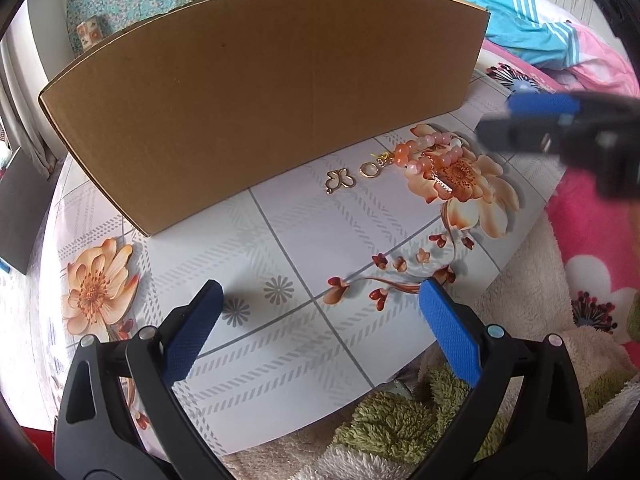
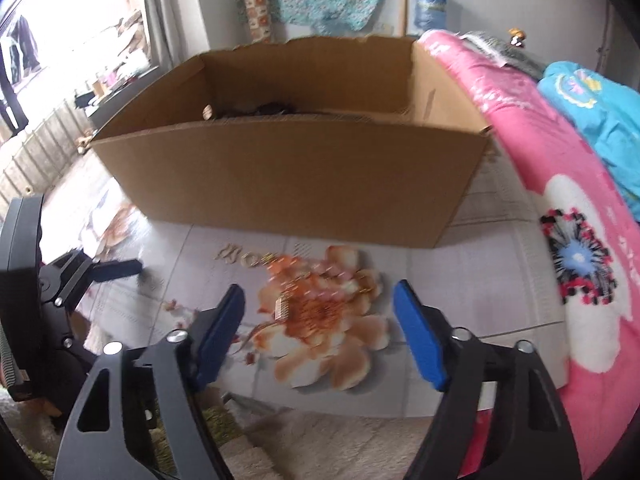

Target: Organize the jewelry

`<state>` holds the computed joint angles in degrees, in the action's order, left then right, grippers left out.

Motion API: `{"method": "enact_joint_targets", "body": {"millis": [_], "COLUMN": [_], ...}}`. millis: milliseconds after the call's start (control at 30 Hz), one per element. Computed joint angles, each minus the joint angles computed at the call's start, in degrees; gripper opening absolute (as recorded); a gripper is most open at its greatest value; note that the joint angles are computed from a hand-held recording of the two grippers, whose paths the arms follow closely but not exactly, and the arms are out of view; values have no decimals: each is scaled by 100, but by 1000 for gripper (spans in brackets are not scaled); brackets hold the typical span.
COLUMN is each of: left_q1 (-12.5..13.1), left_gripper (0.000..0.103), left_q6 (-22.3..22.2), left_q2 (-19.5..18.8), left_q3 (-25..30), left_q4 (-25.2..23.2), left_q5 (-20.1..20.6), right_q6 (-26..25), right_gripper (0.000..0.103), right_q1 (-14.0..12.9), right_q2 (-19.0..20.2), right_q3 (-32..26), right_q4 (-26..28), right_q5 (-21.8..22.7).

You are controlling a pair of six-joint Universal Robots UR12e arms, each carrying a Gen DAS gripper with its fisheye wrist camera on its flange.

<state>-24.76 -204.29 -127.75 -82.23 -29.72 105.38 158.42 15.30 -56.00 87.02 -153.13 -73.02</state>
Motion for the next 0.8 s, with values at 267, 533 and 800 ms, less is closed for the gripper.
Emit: {"method": "enact_joint_targets", "body": {"millis": [267,533,800], "left_q1": [64,83,136], "left_gripper": [95,79,58], "left_q6": [-104,-167,-283], "left_q2": [88,168,233], "left_q3": [-178,-380,-557], "left_q4": [221,554,948], "left_q5": [-48,44,-82], "right_q6": [-284,-350,-248], "right_gripper": [33,15,3], "right_q1": [148,244,231], "right_q2": [107,232,253], "right_q3": [-175,-350,-376], "right_q4": [621,851,967], "right_q5": [-26,-408,-254]}}
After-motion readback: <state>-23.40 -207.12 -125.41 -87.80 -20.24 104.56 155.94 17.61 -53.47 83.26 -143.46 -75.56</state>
